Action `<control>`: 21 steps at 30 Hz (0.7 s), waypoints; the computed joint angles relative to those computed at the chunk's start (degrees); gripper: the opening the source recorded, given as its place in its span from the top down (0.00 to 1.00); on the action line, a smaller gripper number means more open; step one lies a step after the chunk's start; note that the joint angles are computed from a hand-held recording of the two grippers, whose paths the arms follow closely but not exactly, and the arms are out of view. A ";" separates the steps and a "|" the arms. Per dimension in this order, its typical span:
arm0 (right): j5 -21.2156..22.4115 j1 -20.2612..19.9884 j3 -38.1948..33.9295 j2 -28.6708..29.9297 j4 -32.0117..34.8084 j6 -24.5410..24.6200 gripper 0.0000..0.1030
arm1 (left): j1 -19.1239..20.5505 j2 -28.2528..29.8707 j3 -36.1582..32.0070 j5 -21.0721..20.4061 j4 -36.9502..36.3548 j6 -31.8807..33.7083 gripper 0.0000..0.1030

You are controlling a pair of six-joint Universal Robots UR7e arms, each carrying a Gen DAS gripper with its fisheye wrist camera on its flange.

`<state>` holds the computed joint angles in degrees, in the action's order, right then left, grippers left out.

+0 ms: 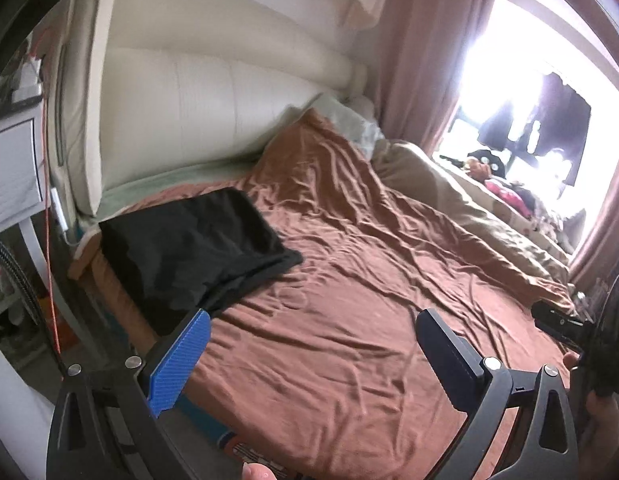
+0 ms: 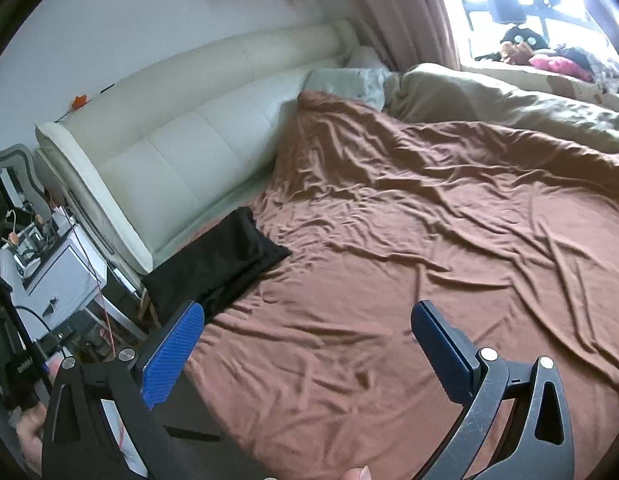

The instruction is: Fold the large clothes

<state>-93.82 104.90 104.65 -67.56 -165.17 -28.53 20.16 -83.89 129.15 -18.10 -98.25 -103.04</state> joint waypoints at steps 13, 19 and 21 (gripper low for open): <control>-3.27 -2.73 15.50 -18.98 -4.00 -3.40 0.00 | -8.12 5.57 0.23 -3.67 -6.42 5.47 0.00; -2.59 -4.77 22.71 -27.41 -5.62 -3.61 0.00 | -11.61 8.62 1.31 -5.44 -11.82 9.43 0.00; -1.63 -6.09 25.07 -30.17 -6.15 -3.26 0.00 | -12.75 9.65 1.73 -6.12 -14.23 11.72 0.00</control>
<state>-95.45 98.81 129.72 -97.73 -171.32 -31.79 7.41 -74.24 130.89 -24.21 -112.48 -91.32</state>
